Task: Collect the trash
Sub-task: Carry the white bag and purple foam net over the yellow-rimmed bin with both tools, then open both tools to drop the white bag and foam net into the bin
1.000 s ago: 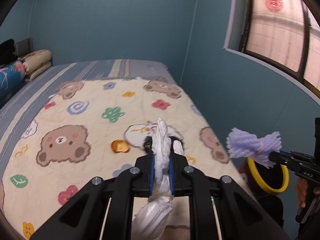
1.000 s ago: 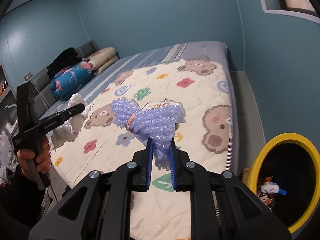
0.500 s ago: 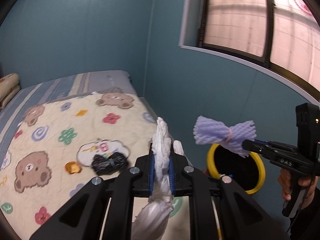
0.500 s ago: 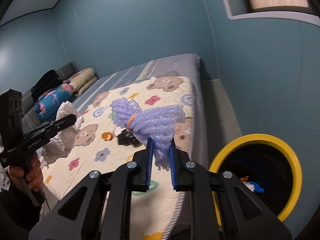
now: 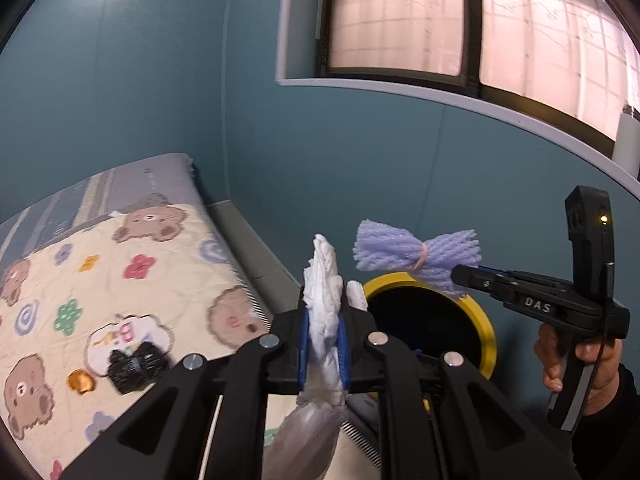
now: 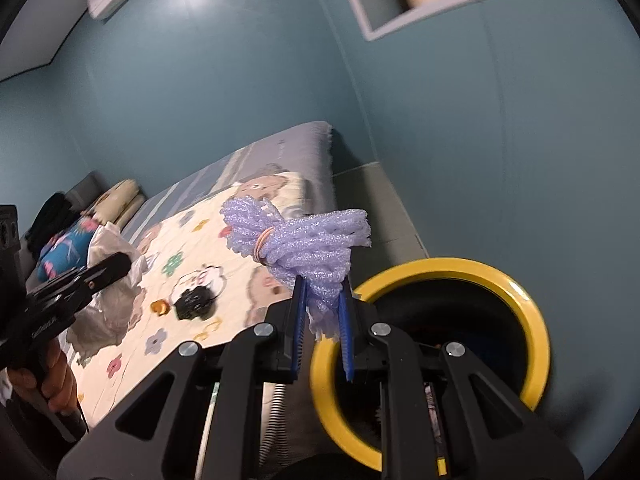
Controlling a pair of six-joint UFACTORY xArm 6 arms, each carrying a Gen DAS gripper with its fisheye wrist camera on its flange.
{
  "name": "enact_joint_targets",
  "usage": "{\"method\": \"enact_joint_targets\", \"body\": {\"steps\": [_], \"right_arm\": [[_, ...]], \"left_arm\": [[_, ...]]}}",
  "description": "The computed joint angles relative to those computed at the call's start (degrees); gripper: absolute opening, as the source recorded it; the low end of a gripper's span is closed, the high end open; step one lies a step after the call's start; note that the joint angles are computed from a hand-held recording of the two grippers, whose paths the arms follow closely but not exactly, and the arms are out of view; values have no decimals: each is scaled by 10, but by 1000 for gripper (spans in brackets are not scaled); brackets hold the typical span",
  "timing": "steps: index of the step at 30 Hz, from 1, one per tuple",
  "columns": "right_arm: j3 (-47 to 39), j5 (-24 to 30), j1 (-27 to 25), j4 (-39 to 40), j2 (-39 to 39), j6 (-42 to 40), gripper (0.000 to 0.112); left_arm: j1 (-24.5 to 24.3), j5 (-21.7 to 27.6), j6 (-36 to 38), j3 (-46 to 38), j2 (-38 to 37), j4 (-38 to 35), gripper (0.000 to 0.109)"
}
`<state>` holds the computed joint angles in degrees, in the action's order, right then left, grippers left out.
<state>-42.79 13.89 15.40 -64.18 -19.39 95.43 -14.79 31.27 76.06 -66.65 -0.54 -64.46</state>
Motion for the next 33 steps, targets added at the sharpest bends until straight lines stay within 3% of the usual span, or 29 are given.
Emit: {"method": "enact_joint_targets", "body": {"steps": [9, 18, 21, 26, 29, 31, 33], "right_arm": [[53, -1, -55, 14, -14, 26, 15], [66, -24, -95, -1, 25, 77, 15], [72, -36, -111, -21, 36, 101, 16], [71, -51, -125, -20, 56, 99, 20], [69, -44, -128, -31, 62, 115, 21], [70, -39, -125, -29, 60, 119, 25], [66, -30, -123, -27, 63, 121, 30]], "left_arm": [[-62, -1, -26, -42, 55, 34, 11], [-98, 34, -116, -125, 169, 98, 11], [-113, 23, -152, -148, 206, 126, 11], [-111, 54, -214, -191, 255, 144, 12], [-109, 56, -214, -196, 263, 136, 23], [-107, 52, -211, -196, 263, 127, 39], [-107, 48, -204, -182, 250, 117, 43]]}}
